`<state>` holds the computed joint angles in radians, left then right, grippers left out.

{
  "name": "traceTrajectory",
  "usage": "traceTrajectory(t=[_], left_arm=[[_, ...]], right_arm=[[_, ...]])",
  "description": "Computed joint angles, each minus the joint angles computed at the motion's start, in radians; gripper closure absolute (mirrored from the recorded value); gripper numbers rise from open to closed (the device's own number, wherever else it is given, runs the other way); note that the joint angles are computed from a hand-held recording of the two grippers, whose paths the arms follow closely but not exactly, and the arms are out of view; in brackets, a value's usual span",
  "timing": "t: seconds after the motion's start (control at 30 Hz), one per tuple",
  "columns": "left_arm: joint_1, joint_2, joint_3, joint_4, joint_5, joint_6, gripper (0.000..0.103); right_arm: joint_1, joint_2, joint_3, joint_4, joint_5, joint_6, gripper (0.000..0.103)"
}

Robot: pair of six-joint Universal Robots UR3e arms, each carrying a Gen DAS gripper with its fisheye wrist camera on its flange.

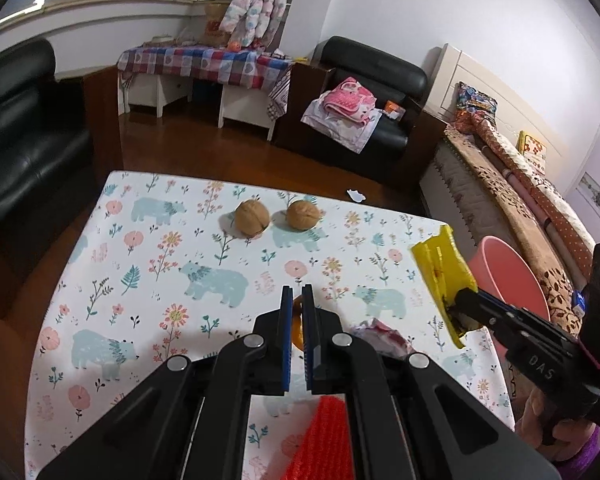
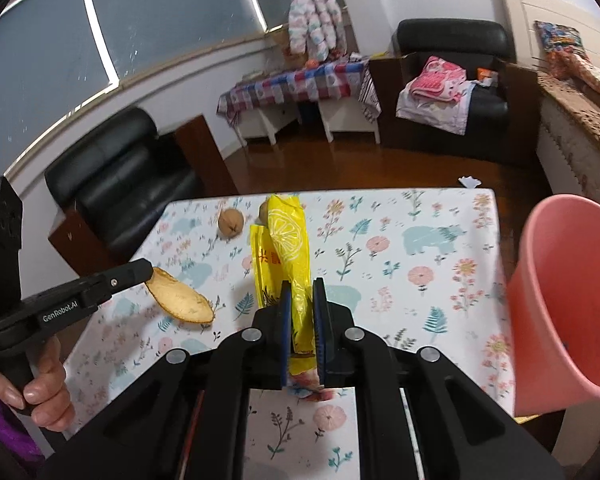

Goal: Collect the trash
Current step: 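Carry the crisp with the left tool while the right tool carries the yellow bag to the bucket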

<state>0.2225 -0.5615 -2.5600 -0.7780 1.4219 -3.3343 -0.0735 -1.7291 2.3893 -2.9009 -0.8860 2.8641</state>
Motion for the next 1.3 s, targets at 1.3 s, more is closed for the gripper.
traceTrajectory(t=[1.3], left_arm=[[-0.785,-1.109,0.774,0.389,0.391,-0.215,0.099]], right_arm=[[-0.882,-0.474,0.194,0.638,0.323,-0.427,0.093]])
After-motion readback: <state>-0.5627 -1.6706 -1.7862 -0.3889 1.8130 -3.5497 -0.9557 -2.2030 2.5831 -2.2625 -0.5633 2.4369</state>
